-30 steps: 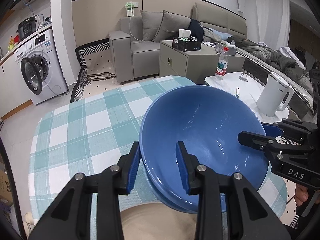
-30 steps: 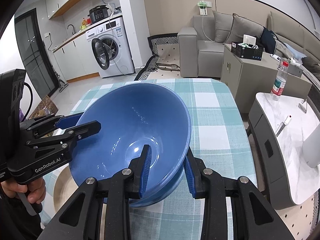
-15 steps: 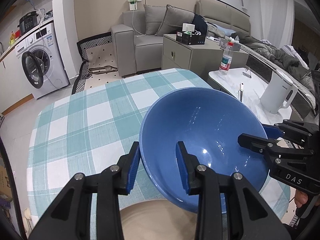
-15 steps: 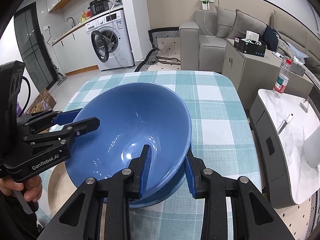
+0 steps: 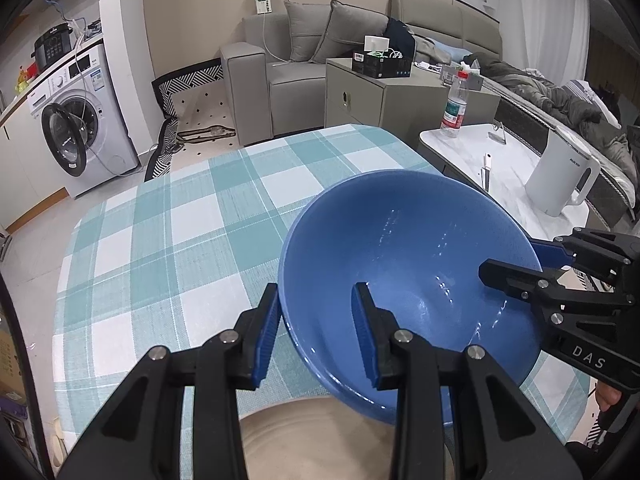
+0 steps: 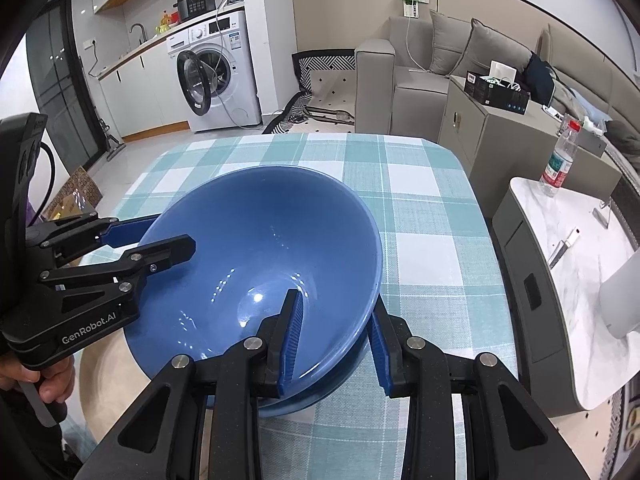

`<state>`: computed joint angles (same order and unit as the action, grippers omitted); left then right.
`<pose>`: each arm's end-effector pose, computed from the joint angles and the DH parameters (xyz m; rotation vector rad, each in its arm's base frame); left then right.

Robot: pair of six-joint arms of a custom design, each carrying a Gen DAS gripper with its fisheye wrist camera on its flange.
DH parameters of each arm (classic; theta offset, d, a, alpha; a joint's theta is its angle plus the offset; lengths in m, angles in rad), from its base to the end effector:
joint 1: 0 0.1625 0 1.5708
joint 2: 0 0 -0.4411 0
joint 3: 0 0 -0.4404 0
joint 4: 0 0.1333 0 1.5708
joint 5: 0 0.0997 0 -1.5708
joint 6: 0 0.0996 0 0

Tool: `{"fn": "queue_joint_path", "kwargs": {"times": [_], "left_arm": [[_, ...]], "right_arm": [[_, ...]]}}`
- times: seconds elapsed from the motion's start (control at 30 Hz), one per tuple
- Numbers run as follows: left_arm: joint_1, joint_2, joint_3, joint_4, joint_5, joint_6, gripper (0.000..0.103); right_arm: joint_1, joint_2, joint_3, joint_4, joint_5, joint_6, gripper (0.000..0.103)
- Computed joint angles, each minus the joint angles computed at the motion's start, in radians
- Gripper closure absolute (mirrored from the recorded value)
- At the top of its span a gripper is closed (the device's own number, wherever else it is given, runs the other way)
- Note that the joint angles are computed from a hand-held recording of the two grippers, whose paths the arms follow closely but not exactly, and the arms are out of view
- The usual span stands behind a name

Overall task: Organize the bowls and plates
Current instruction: 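Lower the held blue bowl into the other blue bowls with both grippers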

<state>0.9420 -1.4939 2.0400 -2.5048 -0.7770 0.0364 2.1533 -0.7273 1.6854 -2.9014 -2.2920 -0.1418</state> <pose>-0.1459 -0.5479 0.3466 0.5942 2.3225 -0.7412 0.4430 -0.5498 0.0621 0.7024 -2.3434 0.6498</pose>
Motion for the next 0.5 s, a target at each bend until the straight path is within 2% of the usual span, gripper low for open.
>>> {"fn": "queue_joint_path", "kwargs": {"times": [0.5], "left_arm": [[-0.009,0.009,0.015,0.013,0.045,0.0,0.069]], "right_arm": [[0.013,0.034,-0.009,-0.02,-0.078,-0.053,0.07]]}}
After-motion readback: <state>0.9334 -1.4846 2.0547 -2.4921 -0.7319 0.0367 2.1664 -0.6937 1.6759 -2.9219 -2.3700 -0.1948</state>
